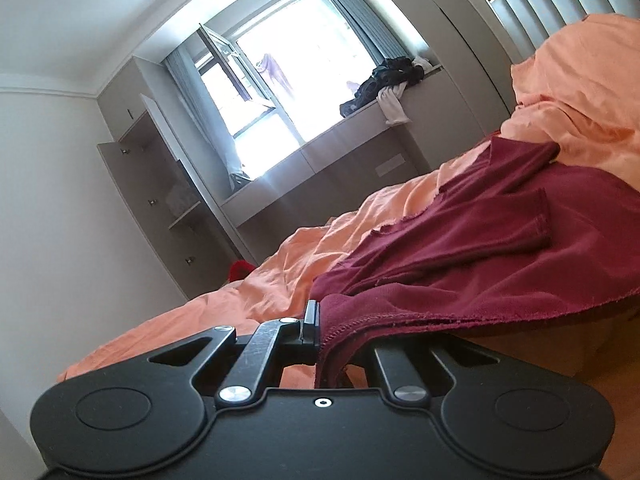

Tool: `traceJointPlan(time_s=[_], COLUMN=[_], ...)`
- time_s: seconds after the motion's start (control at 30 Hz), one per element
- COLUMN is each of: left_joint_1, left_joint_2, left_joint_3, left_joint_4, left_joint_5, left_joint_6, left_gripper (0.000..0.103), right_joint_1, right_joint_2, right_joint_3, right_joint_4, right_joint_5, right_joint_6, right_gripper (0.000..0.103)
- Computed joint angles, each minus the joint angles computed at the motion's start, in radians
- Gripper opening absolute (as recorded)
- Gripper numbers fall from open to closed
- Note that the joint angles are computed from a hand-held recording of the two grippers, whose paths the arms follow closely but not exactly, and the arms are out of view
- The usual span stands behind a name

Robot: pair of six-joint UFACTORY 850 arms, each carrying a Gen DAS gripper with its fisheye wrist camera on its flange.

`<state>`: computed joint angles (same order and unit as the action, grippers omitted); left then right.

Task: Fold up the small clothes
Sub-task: 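Grasp the hem with both grippers and lift it over the shirt body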

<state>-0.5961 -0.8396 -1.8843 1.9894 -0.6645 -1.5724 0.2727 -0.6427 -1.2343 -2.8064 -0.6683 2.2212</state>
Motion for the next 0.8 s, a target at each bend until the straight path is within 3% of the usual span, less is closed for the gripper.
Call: traceJointPlan(time_s=[0.07, 0.13, 0.17, 0.23, 0.3, 0.57, 0.8], left_joint_1=[0.001, 0.0, 0.0, -0.001, -0.004, -0.024, -0.055], left_joint_2=[0.005, 0.011, 0.014, 0.023, 0.035, 0.114, 0.288], left_joint_3=[0.005, 0.024, 0.035, 0.062, 0.096, 0.213, 0.414], left_joint_4=[0.009, 0.035, 0.045, 0.062, 0.082, 0.161, 0.268], left_joint_5=[-0.007, -0.028, -0.04, -0.057, -0.074, -0.114, -0.174], left_joint_6=[-0.004, -0.019, -0.026, -0.041, -0.063, -0.161, -0.288], left_gripper=[0.004, 0.004, 0.004, 0.004, 0.004, 0.003, 0.003], right_joint_1=[0.017, 0.026, 0.027, 0.019, 0.011, 0.006, 0.04], right_joint_2=[-0.02, -0.028, -0.027, -0.011, 0.012, 0.134, 0.308], right_joint_3=[-0.013, -0.015, -0.012, 0.006, 0.039, 0.183, 0.356], right_joint_4=[0.094, 0.171, 0.194, 0.211, 0.185, 0.113, 0.085], right_joint_5=[-0.066, -0.125, -0.146, -0.166, -0.2, -0.403, -0.533], right_joint_6=[-0.107, -0.175, -0.182, -0.158, -0.091, 0.095, 0.1], right_gripper=[0.071, 0.054, 0.049, 0.026, 0.012, 0.008, 0.008])
